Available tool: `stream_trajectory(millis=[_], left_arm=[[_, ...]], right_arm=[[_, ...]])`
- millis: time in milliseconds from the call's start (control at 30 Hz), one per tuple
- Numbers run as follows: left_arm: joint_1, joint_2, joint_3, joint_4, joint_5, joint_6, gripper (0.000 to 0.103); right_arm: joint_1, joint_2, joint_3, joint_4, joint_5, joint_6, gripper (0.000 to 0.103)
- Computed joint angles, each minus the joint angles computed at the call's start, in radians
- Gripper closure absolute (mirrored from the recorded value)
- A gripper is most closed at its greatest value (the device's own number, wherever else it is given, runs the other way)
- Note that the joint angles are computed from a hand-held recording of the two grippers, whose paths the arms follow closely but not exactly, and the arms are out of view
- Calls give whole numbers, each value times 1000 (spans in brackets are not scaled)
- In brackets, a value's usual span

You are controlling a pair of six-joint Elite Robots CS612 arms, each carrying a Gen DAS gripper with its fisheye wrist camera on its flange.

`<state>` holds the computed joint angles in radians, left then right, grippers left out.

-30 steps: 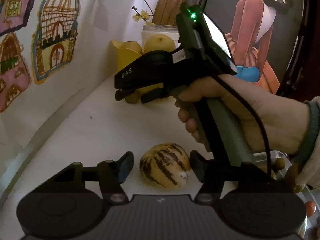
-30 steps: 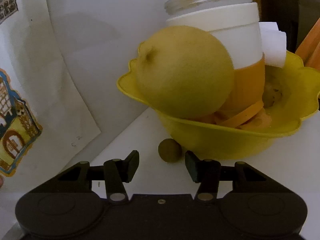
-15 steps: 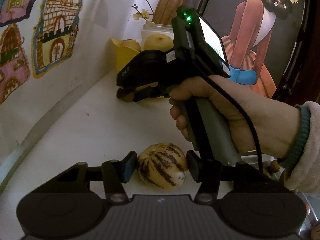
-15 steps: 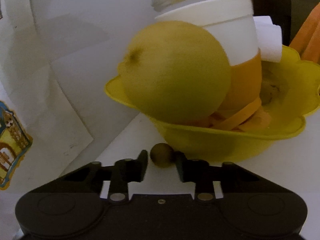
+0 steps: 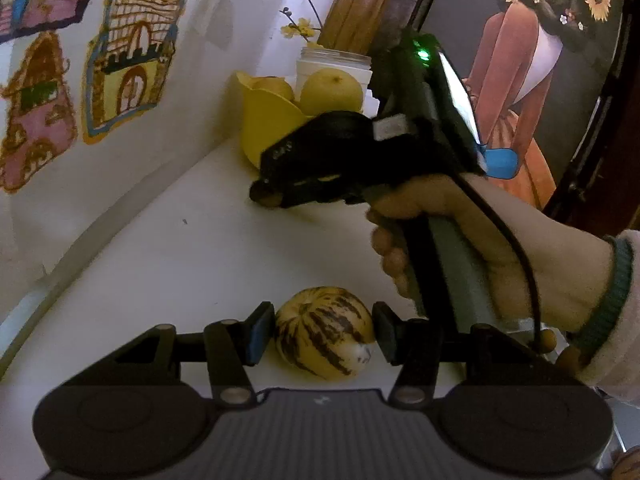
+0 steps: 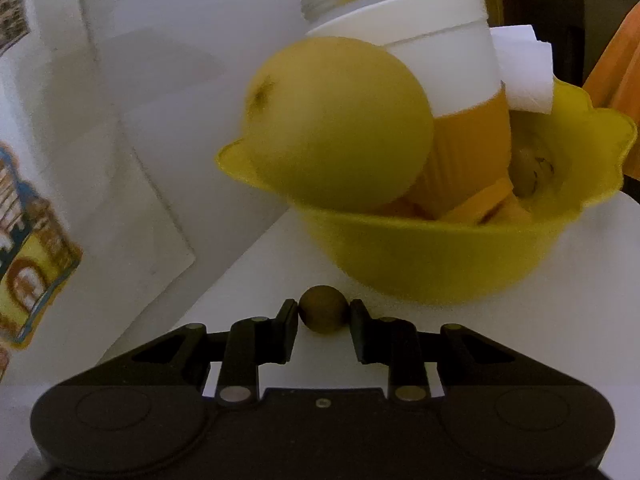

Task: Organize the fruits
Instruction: 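Grasp the loose striped fruit with the left tool while the right tool grasps the small brown fruit, then carry the striped fruit with the left tool while the right tool carries the brown fruit to the tray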

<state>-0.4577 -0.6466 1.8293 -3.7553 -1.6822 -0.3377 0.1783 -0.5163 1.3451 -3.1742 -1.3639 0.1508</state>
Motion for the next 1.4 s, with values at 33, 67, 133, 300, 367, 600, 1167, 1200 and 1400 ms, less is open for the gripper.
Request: stream_trajectory(millis=[33,67,133,300,367,600,1167,1200,1400], left_arm=[[1,-1,3,-1,1,2,46],[1,-3,5,-1,1,5,46],[2,-7,13,-1,0,10,46],[5,-18,34,-4,-12,32,46],[4,-22,43,-9,-13,44,46],[-7,-37,78,-21,4,107,46],[-25,-83,134,29,31,194,45],[-28,-85,135,43,39,197,46],[-36,-75,140,27,63,179,47]], right_arm=[[-3,-5,14,-7,11,-8,73],[-4,-9,23,-12,16,-15,73],[-10,-19,47,-21,35,-21,73],[-19,-45,101,-30,69,-36,73],[-22,-57,122,-29,79,-49,73],[-22,-104,200,-47,98,-102,73],[-18,-186,358,-126,118,-194,73],[-18,-189,365,-126,117,-199,73],[-24,-196,377,-122,121,-200,73]])
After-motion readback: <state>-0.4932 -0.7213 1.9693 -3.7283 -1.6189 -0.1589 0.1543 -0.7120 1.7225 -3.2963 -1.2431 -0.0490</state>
